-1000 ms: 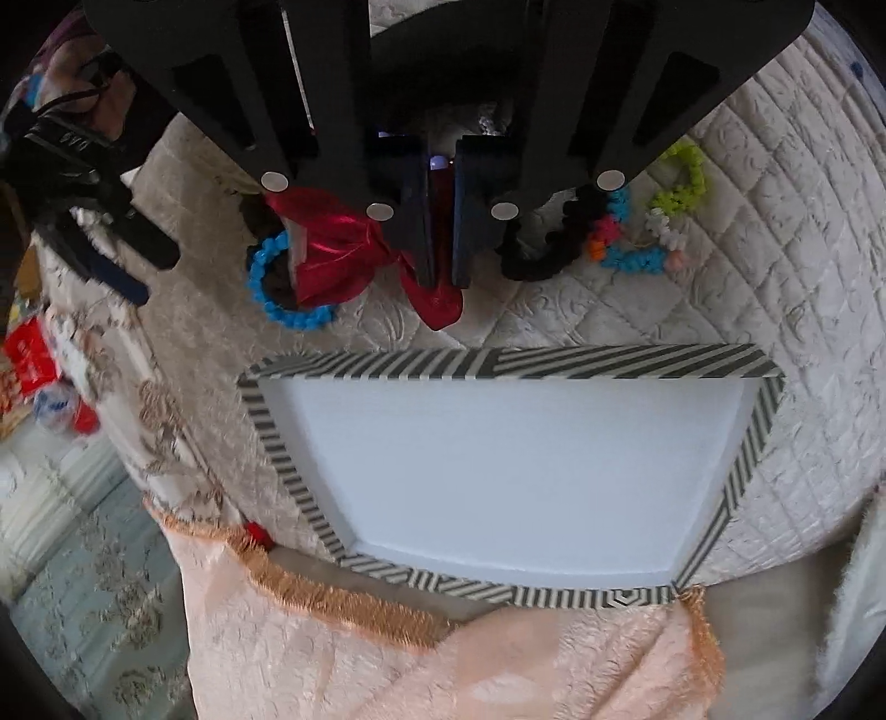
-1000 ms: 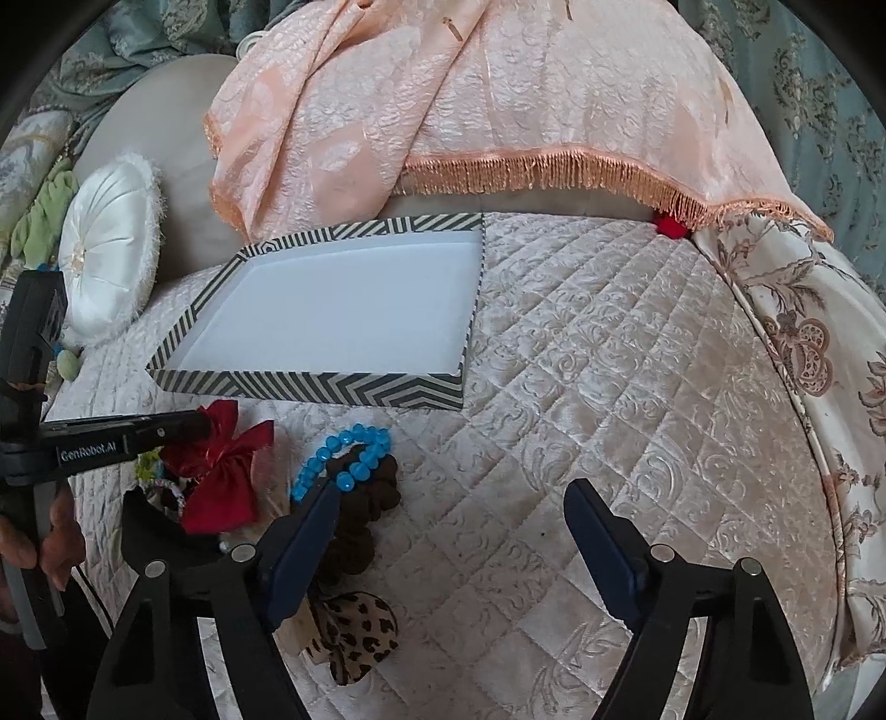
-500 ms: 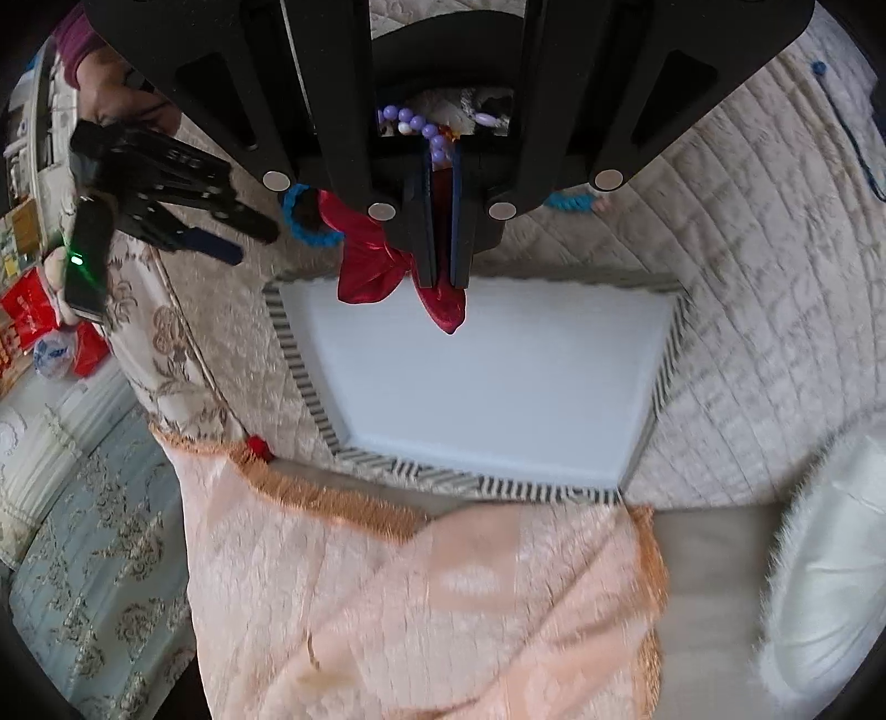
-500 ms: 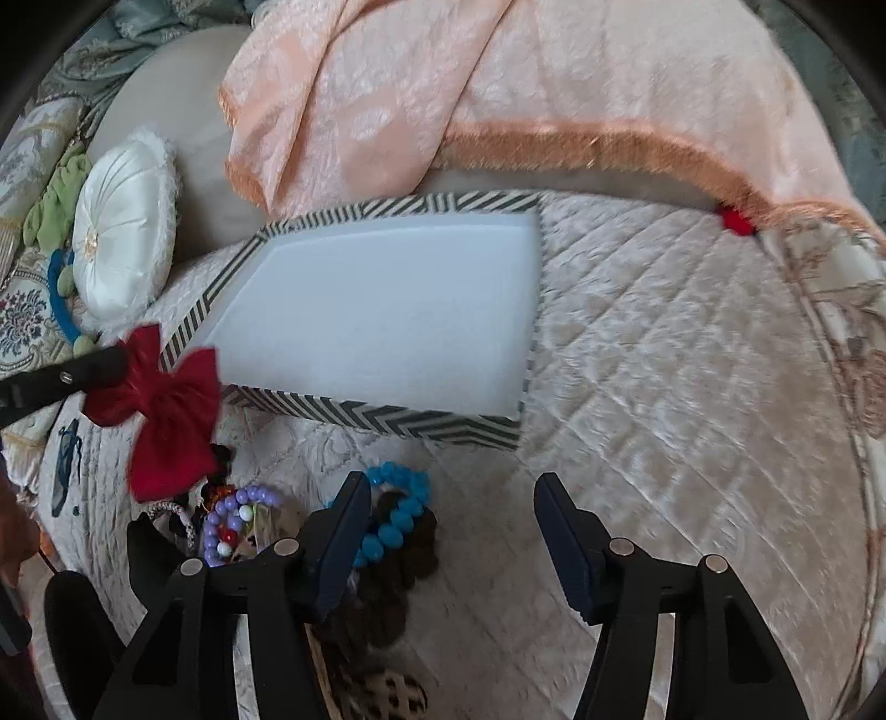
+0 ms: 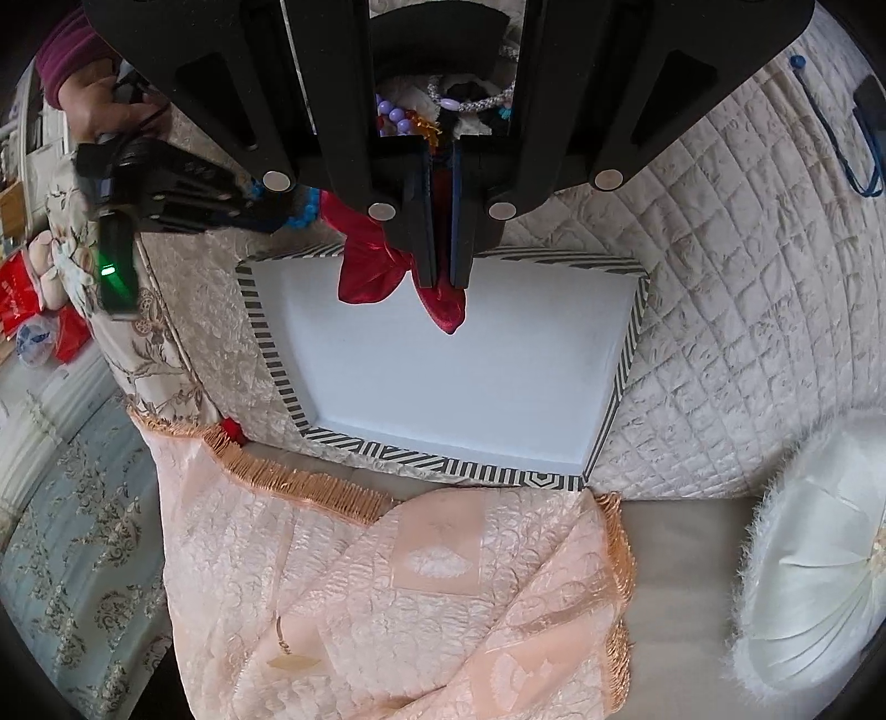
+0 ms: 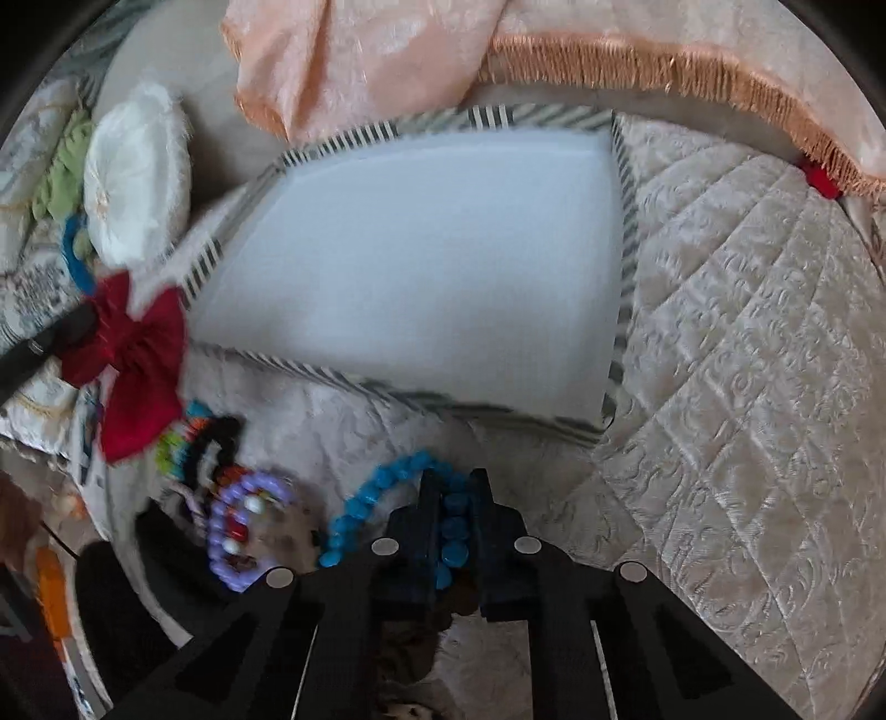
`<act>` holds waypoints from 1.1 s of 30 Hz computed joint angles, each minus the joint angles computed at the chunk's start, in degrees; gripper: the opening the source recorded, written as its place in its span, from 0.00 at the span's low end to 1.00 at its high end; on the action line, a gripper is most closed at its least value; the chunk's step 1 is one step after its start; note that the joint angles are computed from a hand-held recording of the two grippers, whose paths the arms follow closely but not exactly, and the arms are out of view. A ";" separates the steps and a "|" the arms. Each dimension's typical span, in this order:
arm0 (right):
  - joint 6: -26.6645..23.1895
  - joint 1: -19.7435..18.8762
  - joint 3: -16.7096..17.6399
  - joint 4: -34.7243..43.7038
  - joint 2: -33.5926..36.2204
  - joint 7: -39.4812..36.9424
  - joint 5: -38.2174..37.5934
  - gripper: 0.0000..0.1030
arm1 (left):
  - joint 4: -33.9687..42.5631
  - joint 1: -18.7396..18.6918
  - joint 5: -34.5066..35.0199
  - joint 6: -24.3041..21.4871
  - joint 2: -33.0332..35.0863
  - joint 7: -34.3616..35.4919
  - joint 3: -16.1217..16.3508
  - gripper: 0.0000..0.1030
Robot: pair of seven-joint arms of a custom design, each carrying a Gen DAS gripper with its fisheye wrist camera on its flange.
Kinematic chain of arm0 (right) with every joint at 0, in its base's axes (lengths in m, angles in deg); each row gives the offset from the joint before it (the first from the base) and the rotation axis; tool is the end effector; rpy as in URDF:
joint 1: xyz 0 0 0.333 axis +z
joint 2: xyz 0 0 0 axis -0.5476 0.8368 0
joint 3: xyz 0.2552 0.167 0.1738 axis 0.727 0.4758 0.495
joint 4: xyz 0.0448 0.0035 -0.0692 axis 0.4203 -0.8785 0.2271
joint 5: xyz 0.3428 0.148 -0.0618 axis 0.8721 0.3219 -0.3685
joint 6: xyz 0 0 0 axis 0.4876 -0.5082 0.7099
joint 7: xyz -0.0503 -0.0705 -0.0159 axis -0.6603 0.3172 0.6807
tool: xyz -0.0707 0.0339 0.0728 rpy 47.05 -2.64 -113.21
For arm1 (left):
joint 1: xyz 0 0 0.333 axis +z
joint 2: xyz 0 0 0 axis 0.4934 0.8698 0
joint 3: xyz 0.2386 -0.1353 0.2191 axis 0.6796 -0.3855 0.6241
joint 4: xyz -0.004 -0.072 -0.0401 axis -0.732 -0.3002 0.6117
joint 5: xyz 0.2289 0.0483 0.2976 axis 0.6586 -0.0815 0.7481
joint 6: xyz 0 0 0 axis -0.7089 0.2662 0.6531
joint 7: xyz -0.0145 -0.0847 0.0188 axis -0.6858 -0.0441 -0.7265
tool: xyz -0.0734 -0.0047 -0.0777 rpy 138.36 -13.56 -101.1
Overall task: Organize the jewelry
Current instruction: 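Grasp the red velvet bow with the left tool while the right tool grasps the blue bead bracelet, then lower the red bow into the tray with the left tool while the right tool releases the blue bracelet inside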
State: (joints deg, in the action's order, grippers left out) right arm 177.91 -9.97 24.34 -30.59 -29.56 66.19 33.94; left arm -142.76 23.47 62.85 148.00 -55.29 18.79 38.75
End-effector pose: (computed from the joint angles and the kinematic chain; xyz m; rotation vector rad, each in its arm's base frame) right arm 0.6388 0.3741 0.4503 -2.5091 1.2460 -0.2050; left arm 0.5153 -0.1977 0.5349 -2.2554 1.3856 -0.8173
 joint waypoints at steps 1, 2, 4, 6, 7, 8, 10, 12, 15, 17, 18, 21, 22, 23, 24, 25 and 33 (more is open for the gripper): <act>1.46 -0.29 0.41 -1.22 -1.01 -0.51 0.48 0.09 | -0.15 0.01 0.12 0.04 -0.14 -0.29 -0.02 0.03; 2.24 -0.59 0.75 -1.85 -1.79 -1.00 1.00 0.09 | -0.23 0.07 0.09 0.18 -0.23 -0.46 0.00 0.03; 4.15 -0.98 1.25 -3.70 -3.69 -1.68 2.00 0.09 | -0.23 0.19 0.15 0.26 -0.44 -0.78 -0.04 0.03; 6.26 -1.09 1.39 -5.63 -5.51 -2.11 2.40 0.09 | 0.02 0.34 0.63 0.07 -0.54 -1.16 -0.17 0.03; 6.95 -1.31 1.58 -6.48 -6.37 -2.43 2.90 0.09 | 0.19 0.43 0.89 -0.06 -0.58 -1.39 -0.21 0.03; 7.86 -1.44 1.73 -6.95 -7.03 -2.54 3.43 0.09 | 0.37 0.50 0.99 -0.23 -0.60 -1.49 -0.22 0.03; 9.00 -1.58 1.78 -7.25 -7.76 -2.84 3.94 0.09 | 0.95 0.72 1.36 -0.63 -0.39 -1.93 -0.15 0.03; 9.42 -1.31 1.75 -6.11 -7.59 -2.70 4.06 0.09 | 1.64 0.91 1.51 -0.94 0.13 -2.25 0.13 0.03; 9.09 -0.75 1.68 -3.23 -6.55 -2.31 4.03 0.09 | 2.89 1.16 1.76 -1.36 1.35 -3.02 0.87 0.03; 9.10 -0.22 1.42 -1.11 -5.51 -1.61 3.58 0.09 | 3.92 1.26 2.36 -1.97 2.48 -3.93 1.53 0.03; 9.37 0.03 1.24 -0.37 -4.87 -1.32 3.22 0.09 | 4.52 1.31 2.53 -2.39 3.30 -4.55 1.98 0.03; 9.12 1.41 0.29 3.16 -2.27 0.70 1.15 0.08 | 5.56 1.02 2.73 -3.58 5.10 -5.68 3.26 0.03; 8.65 1.55 0.22 4.42 -1.35 1.06 0.86 0.08 | 5.71 0.93 2.56 -3.98 5.65 -5.66 3.73 0.03; 8.16 1.93 -0.13 5.96 -0.04 1.78 0.29 0.09 | 5.92 0.82 2.31 -4.68 6.30 -5.53 4.15 0.03; 7.79 2.15 -0.44 6.97 0.87 2.33 -0.25 0.08 | 6.02 0.65 2.18 -5.32 6.74 -5.48 4.53 0.03; 7.32 2.35 -0.79 7.98 1.79 2.96 -0.76 0.08 | 5.98 0.48 2.03 -5.77 7.09 -5.45 4.87 0.03; 3.84 2.47 -3.88 10.91 5.88 8.20 -5.19 0.08 | 4.15 -0.30 1.85 -7.29 8.01 -5.38 6.28 0.04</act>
State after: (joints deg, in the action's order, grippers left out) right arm 181.74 -7.50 20.45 -19.68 -23.68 74.39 28.75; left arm -138.61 23.17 64.69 140.70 -47.28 13.41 45.02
